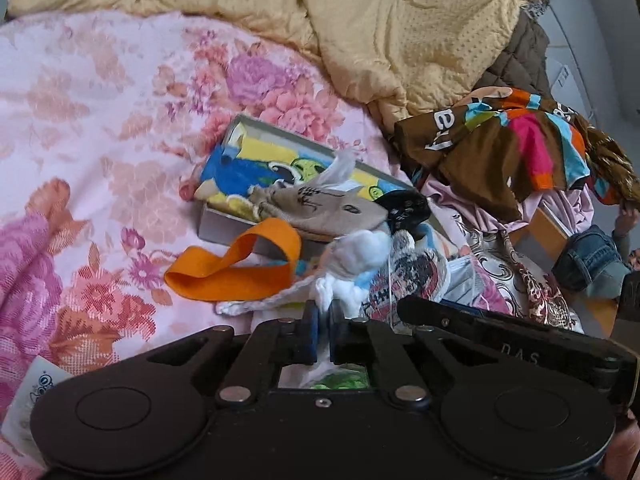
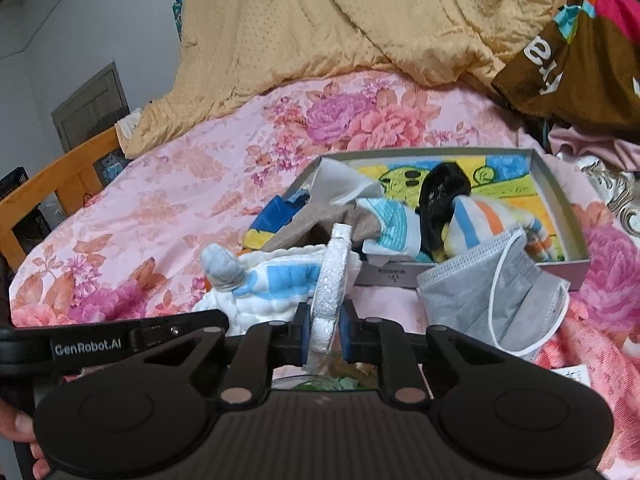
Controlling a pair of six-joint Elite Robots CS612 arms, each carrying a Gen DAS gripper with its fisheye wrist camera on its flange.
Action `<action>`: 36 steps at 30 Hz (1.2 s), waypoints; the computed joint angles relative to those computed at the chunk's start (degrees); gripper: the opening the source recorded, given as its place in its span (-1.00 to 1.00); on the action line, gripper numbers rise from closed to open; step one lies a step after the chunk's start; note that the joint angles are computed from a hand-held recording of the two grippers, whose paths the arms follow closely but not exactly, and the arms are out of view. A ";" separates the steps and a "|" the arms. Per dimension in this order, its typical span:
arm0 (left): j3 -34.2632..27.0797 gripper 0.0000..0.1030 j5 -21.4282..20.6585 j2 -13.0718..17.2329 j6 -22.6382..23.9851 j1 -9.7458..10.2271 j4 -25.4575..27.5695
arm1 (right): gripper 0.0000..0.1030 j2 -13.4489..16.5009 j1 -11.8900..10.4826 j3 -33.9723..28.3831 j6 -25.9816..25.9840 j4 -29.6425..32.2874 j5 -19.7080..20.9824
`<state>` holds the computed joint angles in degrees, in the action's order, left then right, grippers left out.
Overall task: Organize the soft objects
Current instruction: 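Close the left tool on the white fluffy cloth while the right tool grasps the white strip, then lift the white cloth with the left tool while the right tool lifts the white strip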
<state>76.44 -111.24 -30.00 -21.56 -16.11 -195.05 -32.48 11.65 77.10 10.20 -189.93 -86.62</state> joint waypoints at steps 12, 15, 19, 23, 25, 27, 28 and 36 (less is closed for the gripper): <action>7.35 -0.93 2.06 -4.61 3.94 -1.39 -4.43 | -0.75 -3.37 -0.10 5.85 1.07 -6.77 -1.68; 9.51 -0.93 2.85 -5.90 4.92 -1.85 -5.24 | -0.75 -4.33 -0.24 7.61 1.73 -8.94 -1.44; 12.14 -0.93 4.34 -7.49 6.79 -2.58 -7.77 | -0.75 -5.50 -0.58 9.93 2.86 -12.53 -1.34; 14.95 -0.93 5.92 -9.11 8.31 -3.40 -10.91 | -0.75 -6.64 -1.10 12.17 5.03 -15.98 -0.76; 16.31 -0.93 6.99 -10.01 9.17 -3.92 -11.75 | -0.75 -7.20 -1.41 13.34 5.95 -17.60 0.05; 17.52 -0.93 7.96 -10.75 9.41 -4.37 -12.70 | -0.75 -7.70 -1.57 14.51 6.24 -19.12 0.53; 18.09 -0.93 8.43 -11.08 9.41 -4.61 -13.14 | -0.75 -7.94 -1.59 15.10 6.34 -19.90 0.69; 22.12 -0.93 11.43 -13.68 7.55 -6.36 -14.79 | -0.75 -9.63 -1.94 19.17 7.69 -25.77 1.89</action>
